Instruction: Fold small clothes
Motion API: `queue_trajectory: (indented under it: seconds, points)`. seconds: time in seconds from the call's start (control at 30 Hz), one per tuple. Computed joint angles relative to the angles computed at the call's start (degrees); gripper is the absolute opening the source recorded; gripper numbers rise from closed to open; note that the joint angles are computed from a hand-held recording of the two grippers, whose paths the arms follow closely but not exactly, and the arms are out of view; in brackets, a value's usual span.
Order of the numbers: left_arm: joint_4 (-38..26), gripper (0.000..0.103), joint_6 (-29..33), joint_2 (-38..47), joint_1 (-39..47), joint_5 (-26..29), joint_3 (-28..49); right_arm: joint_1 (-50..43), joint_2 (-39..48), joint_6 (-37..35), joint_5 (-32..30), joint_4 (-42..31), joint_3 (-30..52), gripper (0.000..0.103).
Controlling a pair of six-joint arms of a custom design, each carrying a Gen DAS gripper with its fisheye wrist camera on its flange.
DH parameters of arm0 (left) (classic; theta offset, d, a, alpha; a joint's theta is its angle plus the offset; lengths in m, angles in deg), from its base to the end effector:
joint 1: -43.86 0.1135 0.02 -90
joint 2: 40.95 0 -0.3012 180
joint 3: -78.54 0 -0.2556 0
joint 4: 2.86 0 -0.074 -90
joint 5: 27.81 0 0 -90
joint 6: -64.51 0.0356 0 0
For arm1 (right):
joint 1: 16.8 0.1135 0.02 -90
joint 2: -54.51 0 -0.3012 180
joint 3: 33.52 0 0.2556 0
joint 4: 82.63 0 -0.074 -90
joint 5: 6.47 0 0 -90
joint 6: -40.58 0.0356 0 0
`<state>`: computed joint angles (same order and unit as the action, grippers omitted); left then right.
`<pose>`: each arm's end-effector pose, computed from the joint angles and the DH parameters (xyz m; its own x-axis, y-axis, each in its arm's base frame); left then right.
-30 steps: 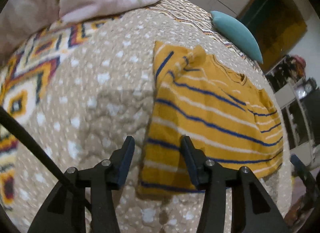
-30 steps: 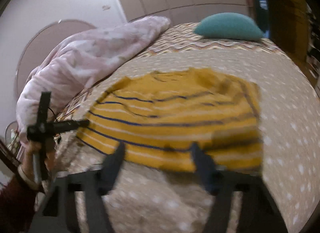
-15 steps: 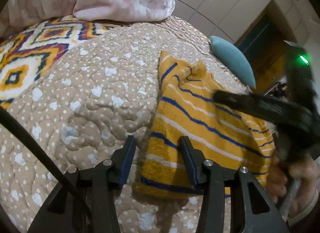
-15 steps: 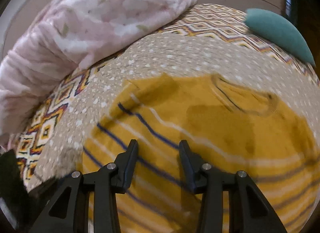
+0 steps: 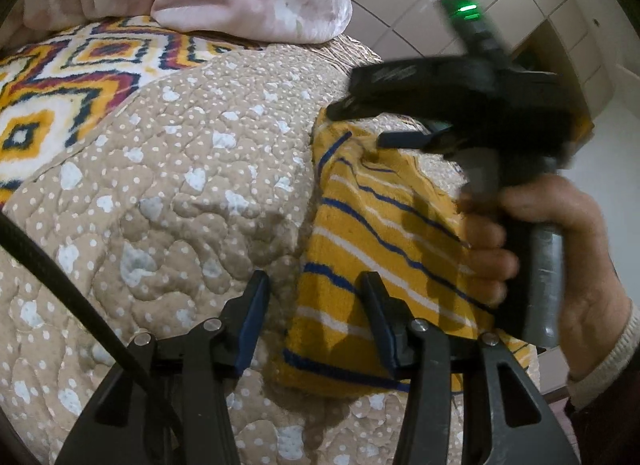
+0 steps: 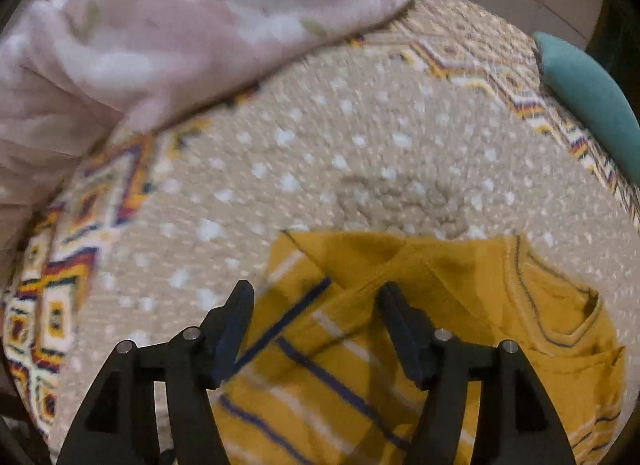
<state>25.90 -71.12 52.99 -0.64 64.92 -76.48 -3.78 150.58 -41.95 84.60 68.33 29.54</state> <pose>0.1530 -0.1527 0.1047 -0.8410 -0.1747 -0.5121 0.1786 0.8038 -0.5675 0.3095 0.0709 0.1770 -0.8815 -0.0704 -0.4669 -0.1030 0.9937 0.0446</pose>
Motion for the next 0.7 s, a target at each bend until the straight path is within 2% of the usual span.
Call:
queue_trajectory:
  seconds: [0.13, 0.2, 0.23, 0.27, 0.4, 0.47, 0.5, 0.57, 0.7]
  points:
    - [0.58, 0.047, -0.96, -1.22, -0.35, -0.07, -1.45, -0.38, -7.81, -0.63, 0.09, -2.47, -2.54, 0.069]
    - [1.14, 0.047, -1.47, -1.89, -0.5, 0.05, -2.5, -0.04, -10.11, -1.04, -0.95, -3.9, -4.1, 0.056]
    - [1.23, 0.047, -1.61, -2.06, -0.51, 0.13, -2.72, 0.6, -10.22, -0.93, -0.96, -4.55, -4.6, 0.044]
    - [1.23, 0.047, -1.8, -2.39, -0.61, 0.12, -2.98, 1.27, -9.48, -0.69, -1.01, -5.03, -5.08, 0.042]
    - [0.93, 0.047, -2.29, -3.59, -1.51, -0.62, -3.77, 4.14, -2.03, 1.54, 1.45, -3.33, -5.4, 0.042]
    - [1.14, 0.047, -2.1, -3.51, -1.46, -0.65, -3.9, 4.33, 0.8, 1.62, 2.4, -1.04, -4.99, 0.053]
    - [1.42, 0.047, -2.22, -3.45, -1.67, -0.86, -4.02, 4.08, 0.9, 1.17, 2.49, -1.14, -4.54, 0.055]
    - [1.79, 0.047, -2.26, -3.33, -1.66, -0.83, -4.03, 1.18, -1.03, -0.88, -1.81, -3.82, -3.36, 0.055]
    - [2.23, 0.047, -2.71, -3.35, -1.96, -0.97, -4.37, -8.85, -10.81, -6.53, -5.67, -2.14, -8.1, 0.055]
